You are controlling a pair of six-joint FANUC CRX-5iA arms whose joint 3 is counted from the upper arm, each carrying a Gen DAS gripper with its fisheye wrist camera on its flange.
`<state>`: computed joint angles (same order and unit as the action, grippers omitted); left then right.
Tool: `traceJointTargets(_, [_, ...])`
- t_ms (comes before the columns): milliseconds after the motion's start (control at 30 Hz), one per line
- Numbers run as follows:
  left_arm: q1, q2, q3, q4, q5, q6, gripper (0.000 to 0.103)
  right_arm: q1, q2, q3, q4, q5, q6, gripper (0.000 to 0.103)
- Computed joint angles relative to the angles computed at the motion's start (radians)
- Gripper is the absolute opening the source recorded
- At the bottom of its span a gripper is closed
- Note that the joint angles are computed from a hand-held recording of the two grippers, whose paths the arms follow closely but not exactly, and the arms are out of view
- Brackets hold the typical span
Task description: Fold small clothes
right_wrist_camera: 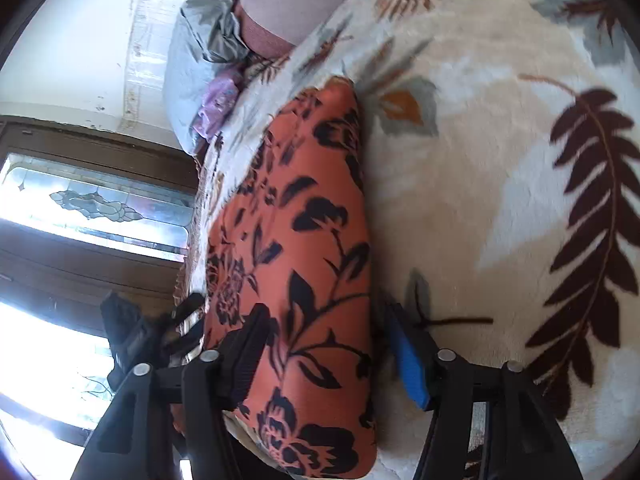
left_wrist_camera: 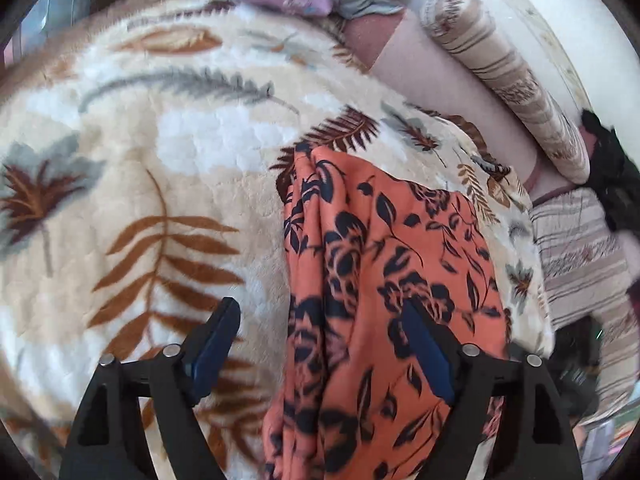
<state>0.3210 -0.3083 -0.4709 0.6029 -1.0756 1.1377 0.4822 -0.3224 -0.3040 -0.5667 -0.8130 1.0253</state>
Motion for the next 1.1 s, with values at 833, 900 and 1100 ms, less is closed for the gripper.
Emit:
traceJointTargets(833, [-0.008, -0.128, -0.085, -0.14, -0.059, 0.021, 0.058, 0.14, -0.028, -0.029, 0.212, -0.05, -0.16, 0.073])
traceJointTargets(900, [0.031, -0.15, -0.12, -0.076, -0.064, -0.011, 0.058, 0.144, -0.036, -0.033, 0.22, -0.062, -0.146, 0.071])
traceJointTargets(1100, [0.046, -0.142, -0.068, 0.002, -0.039, -0.042, 0.094, 0.096, -0.062, -0.025, 0.215, -0.025, -0.147, 0.074])
